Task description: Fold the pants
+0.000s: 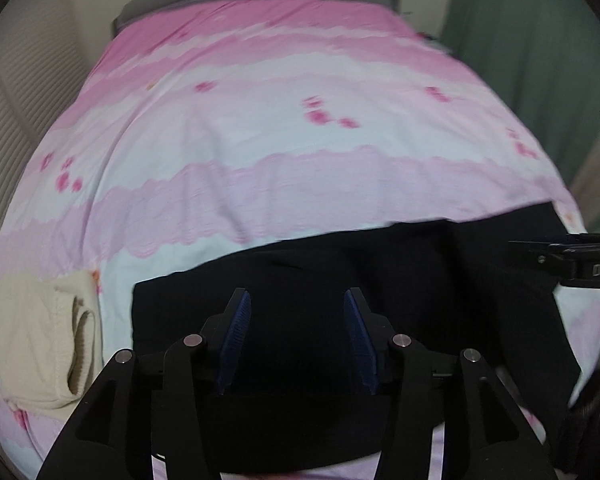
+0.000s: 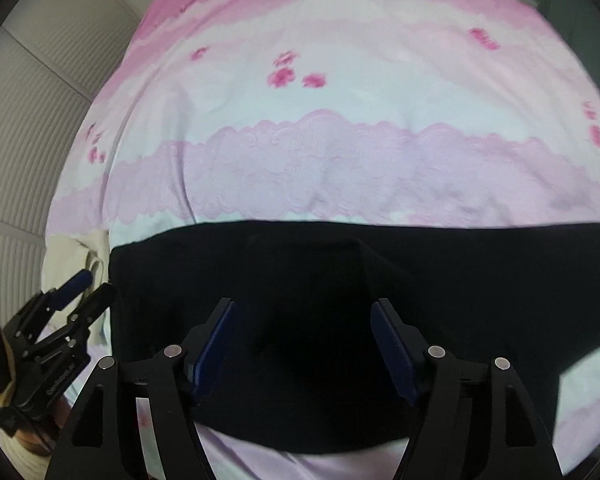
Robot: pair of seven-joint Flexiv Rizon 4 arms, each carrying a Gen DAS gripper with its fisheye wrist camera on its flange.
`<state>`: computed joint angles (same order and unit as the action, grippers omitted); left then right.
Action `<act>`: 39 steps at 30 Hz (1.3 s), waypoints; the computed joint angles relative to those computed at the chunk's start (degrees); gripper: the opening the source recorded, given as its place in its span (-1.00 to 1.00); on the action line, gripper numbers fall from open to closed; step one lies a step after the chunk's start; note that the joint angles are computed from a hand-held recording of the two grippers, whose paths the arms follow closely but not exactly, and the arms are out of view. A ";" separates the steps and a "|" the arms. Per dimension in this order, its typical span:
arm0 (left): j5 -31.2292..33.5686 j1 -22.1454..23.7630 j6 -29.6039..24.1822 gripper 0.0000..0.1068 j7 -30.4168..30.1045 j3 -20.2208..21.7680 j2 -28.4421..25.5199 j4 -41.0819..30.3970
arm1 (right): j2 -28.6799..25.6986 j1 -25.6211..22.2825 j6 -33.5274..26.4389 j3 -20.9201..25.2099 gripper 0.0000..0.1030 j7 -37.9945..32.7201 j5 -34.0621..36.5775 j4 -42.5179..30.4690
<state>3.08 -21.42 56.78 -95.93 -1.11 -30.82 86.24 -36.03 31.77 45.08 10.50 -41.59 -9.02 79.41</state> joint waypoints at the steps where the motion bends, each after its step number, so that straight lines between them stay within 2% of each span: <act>1: 0.19 -0.31 0.97 0.02 0.70 -0.55 0.99 1.19 | 2.29 0.56 1.03 -0.74 0.36 1.42 -0.96 3.22; 4: 0.14 -1.18 3.23 0.16 2.69 -2.04 3.45 4.15 | 10.18 2.06 2.91 -2.00 0.36 7.96 -4.83 14.06; 10: -0.90 -3.62 6.10 0.50 6.95 -5.19 7.21 9.35 | 22.75 1.83 3.30 0.83 0.36 21.58 -9.64 30.67; 15: -2.36 -6.22 3.95 0.52 8.57 -6.87 8.36 12.39 | 30.27 0.88 -1.07 5.21 0.36 27.91 -8.75 39.30; 20: -2.15 -9.64 -0.03 0.52 7.50 -7.60 7.36 13.13 | 34.10 0.66 -4.17 8.33 0.36 27.99 -3.95 44.57; 24: -1.42 -12.42 -4.31 0.52 4.50 -7.67 5.51 11.12 | 35.63 0.72 -4.63 9.50 0.36 24.90 0.61 48.25; 28: -0.70 -15.00 -8.41 0.52 -0.95 -7.23 3.07 7.87 | 36.13 0.48 -3.76 9.76 0.36 19.57 4.98 51.48; 31: 1.96 -17.76 -12.34 0.52 -7.44 -5.61 0.66 3.78 | 34.81 0.30 -2.12 9.69 0.36 13.74 6.75 53.82; 33: 4.09 -19.99 -17.69 0.52 -13.45 -4.08 -1.05 -0.27 | 32.90 -0.09 0.16 9.38 0.36 8.30 7.78 55.21; 36: 4.29 -20.61 -21.50 0.52 -19.36 -4.11 -2.31 -2.95 | 29.79 -1.15 3.62 8.77 0.36 -0.11 8.36 56.59; 38: 5.33 -21.73 -24.42 0.52 -23.56 -3.72 -3.65 -6.02 | 28.64 -2.53 7.17 8.73 0.29 -5.24 10.51 57.62; 39: 5.83 -22.15 -25.37 0.52 -25.38 -3.58 -4.14 -7.26 | 28.48 -3.91 9.43 9.07 0.07 -9.85 13.94 57.94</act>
<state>8.91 -43.56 31.41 -121.31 -4.69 -34.95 78.97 -7.55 27.86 54.50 19.57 -51.44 4.92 137.36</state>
